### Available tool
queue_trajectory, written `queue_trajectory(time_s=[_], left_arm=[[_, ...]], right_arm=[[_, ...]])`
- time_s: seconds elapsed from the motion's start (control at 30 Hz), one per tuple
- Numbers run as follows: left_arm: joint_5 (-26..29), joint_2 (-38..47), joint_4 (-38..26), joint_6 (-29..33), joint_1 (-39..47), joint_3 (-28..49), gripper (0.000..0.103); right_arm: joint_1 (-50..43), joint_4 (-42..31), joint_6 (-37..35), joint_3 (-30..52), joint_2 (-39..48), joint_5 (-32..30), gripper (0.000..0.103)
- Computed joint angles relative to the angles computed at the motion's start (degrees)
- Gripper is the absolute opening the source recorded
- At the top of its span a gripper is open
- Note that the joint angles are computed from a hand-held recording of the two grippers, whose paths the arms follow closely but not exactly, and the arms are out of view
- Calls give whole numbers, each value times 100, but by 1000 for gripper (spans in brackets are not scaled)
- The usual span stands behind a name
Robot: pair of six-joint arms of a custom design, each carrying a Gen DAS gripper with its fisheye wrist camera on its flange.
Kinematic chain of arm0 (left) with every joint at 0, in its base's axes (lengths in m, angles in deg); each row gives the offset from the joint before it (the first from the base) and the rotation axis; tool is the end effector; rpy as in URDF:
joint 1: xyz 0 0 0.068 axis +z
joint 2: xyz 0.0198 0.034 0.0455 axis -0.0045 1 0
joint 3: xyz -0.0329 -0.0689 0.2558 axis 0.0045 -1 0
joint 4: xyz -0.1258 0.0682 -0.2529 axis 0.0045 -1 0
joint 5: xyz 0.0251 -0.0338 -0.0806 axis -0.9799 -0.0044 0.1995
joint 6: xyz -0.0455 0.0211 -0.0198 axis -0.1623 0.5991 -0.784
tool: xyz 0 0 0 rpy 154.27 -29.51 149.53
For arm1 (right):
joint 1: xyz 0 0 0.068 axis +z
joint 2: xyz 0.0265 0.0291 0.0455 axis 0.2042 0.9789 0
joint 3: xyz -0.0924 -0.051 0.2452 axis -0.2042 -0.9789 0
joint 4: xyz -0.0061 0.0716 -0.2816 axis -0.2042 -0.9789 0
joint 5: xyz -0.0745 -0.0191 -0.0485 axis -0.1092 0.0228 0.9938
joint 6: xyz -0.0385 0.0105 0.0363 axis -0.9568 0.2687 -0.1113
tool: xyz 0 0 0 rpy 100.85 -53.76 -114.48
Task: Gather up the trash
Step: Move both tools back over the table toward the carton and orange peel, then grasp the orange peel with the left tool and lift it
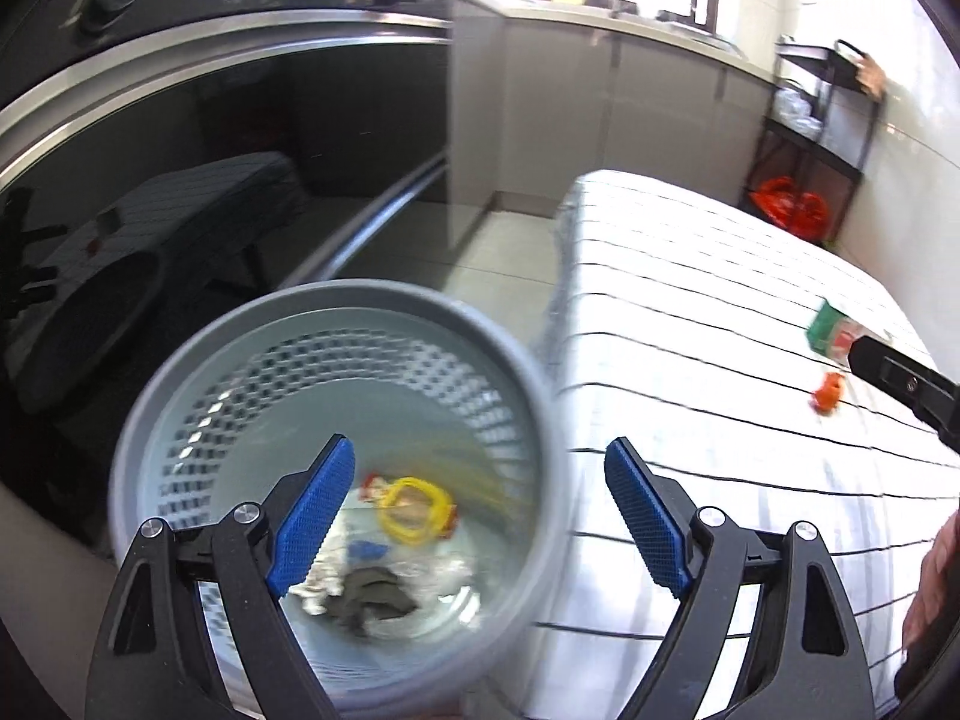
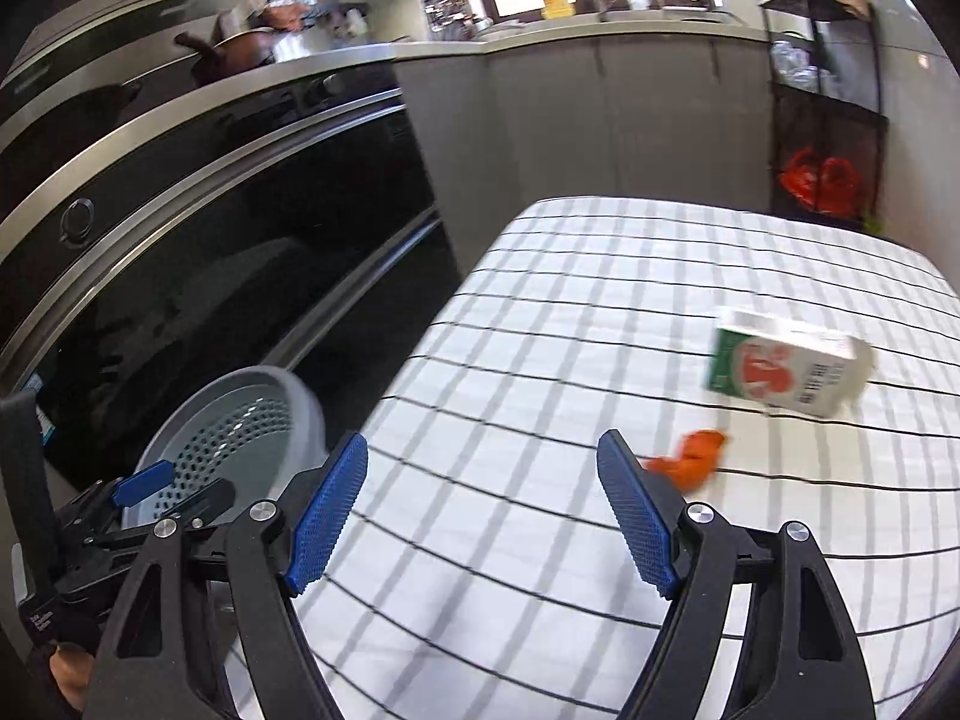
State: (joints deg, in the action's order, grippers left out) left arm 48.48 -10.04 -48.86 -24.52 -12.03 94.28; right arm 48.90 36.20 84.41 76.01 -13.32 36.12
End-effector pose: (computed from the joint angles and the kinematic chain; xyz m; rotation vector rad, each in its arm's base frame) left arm 0.2866 -0.0671 0.2222 0.5272 2.3095 -0.2618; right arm 0.2001 0.1276 0.2323 0.4805 2.2019 0.1140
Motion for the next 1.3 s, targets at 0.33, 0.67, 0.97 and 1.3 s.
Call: queue_trajectory(time_s=[0.33,0.67,0.97,1.3], left_arm=[[-547,-196,24,-319,-1891,2,89],[-967,1243,292,-985,-3458,887,92],[-1442,2606,278,-1094,-4041,1870,92],[-1349,3132,103,-1070,-4072,2286,50]], right_arm=[[-1503,-1870,-95,-1128,-3199,-138,76],[-5472,-2366,-1604,-1468,-4802,-2837,77],[-6120,-2200,-2006,-1419,-4491,-3214,77],[-6292,-2049,-2125,-1502,-4277,-3400,77]])
